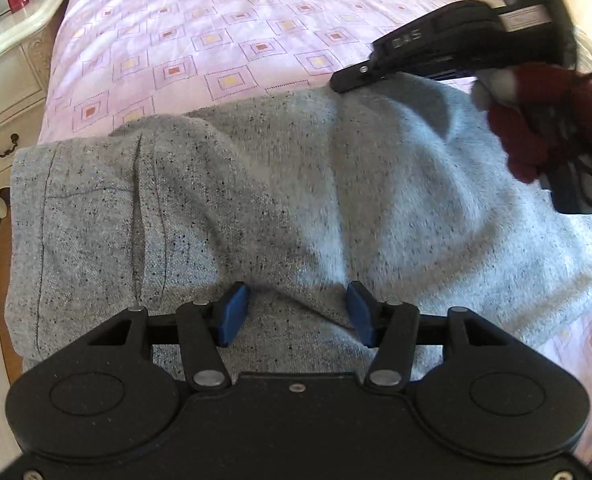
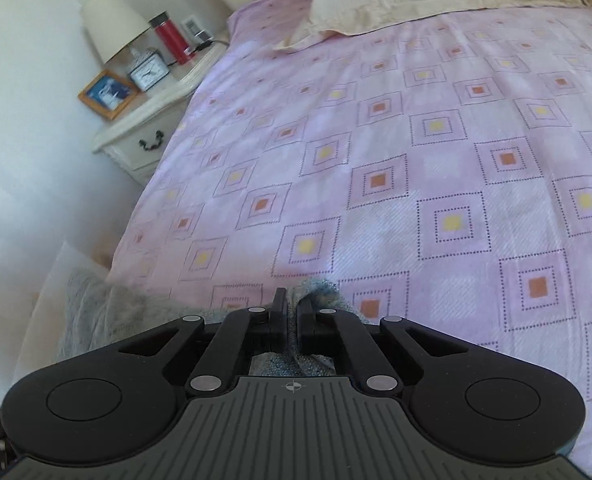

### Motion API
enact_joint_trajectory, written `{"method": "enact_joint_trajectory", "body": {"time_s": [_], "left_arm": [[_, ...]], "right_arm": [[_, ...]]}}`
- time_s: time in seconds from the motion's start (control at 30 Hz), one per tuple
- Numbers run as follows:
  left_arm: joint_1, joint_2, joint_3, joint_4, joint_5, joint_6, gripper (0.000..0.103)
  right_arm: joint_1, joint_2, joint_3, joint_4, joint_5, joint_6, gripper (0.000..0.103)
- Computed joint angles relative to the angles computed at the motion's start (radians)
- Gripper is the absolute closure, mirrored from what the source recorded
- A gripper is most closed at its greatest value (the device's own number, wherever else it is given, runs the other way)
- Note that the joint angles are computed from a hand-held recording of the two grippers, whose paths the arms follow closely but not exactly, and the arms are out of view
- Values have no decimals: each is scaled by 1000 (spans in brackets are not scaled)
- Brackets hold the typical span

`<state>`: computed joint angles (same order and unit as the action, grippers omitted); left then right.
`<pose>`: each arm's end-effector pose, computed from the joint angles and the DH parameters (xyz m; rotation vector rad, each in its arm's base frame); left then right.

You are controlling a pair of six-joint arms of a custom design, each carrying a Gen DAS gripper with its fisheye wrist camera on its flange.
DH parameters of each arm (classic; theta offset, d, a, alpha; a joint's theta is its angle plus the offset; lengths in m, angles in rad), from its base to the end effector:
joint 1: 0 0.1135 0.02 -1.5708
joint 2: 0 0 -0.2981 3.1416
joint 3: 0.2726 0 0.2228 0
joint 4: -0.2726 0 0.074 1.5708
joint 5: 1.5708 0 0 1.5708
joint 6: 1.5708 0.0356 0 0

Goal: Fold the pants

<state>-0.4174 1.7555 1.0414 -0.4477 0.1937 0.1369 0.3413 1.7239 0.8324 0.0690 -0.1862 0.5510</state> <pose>0.2893 -0.1358 0.2114 0.8039 2.6238 -0.3435 0.3004 0.1137 0.1990 0.1686 2.4672 0.6268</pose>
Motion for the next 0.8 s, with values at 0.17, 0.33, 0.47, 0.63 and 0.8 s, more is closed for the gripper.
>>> {"method": "enact_joint_trajectory", "body": {"time_s": [0.17,0.33,0.47,0.63,0.8], "left_arm": [[-31,-35,-24,-12,-39,20,44],[-15,-55,7,-152,-22,85,43],[31,-83,49,-246,24,70,52],[114,-145,5,-106,11,-73,50],[118,-9,87,-225,-136,-65,40]], "right_arm": [[-29,-20,-75,96,-19,70,99],[-11,-136,-129,127,218,87,90],[31,-262,-137,26,169,-42,90],[198,-298,-152,-99,252,-120,92],[194,-275,-218,-109,516,-100,96]]}}
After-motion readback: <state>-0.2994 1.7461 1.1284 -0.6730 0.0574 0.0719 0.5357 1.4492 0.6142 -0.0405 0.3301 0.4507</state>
